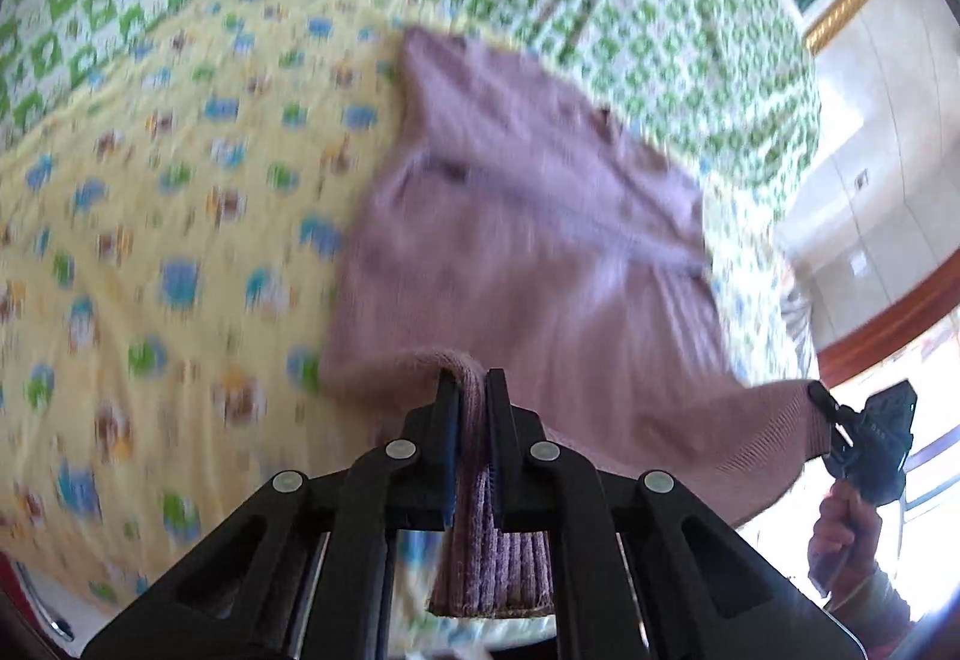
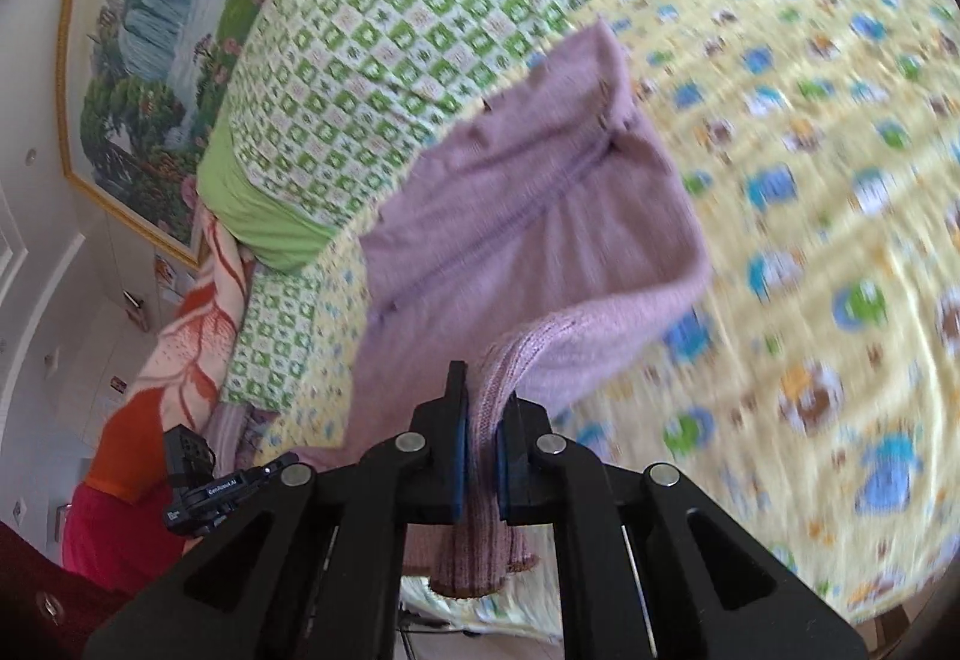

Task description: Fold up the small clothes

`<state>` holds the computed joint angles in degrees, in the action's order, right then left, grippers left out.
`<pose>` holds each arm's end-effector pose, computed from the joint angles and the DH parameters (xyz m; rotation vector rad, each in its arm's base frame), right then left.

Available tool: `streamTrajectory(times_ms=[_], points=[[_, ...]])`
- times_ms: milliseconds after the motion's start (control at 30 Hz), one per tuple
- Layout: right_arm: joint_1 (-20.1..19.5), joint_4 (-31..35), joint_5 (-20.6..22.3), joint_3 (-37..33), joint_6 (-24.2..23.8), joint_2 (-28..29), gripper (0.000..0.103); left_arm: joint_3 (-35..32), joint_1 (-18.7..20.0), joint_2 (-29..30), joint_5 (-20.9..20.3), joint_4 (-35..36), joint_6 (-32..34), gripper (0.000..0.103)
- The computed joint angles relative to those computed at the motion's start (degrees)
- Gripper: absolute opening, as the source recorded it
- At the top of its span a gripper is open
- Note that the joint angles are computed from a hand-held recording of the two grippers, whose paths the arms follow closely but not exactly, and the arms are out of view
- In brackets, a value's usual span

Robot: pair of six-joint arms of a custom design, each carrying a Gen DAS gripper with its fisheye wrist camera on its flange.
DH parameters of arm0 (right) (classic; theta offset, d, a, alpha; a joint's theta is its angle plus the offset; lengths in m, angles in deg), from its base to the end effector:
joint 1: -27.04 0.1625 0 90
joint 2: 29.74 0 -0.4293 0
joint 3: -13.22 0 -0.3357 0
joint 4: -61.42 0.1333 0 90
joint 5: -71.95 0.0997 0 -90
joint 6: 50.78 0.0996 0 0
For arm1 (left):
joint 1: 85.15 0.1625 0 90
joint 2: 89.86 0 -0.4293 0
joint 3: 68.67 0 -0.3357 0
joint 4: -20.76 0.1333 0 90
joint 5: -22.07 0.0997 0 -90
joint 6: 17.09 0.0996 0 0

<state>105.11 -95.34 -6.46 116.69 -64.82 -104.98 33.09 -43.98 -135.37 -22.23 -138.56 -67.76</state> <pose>0.0376 -0.5639 0.4046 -0.1571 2.9127 -1.0593 -0.3171 -0.5491 0.1444 -0.1674 2.6001 -1.0296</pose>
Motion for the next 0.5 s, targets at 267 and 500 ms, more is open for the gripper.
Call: streamTrajectory(times_ms=[267, 500], points=[[3.78, 4.04, -0.27, -18.95, 0.80, 11.37, 0.008, -19.40, 5.33, 8.08, 3.19, 0.68, 12.22, 0.006], [4.71, 11.09, -1.52, -41.29, 3.88, 24.36, 0.008, -40.48, 10.79, 17.67, 3.33, 7.84, 17.49, 0.005]])
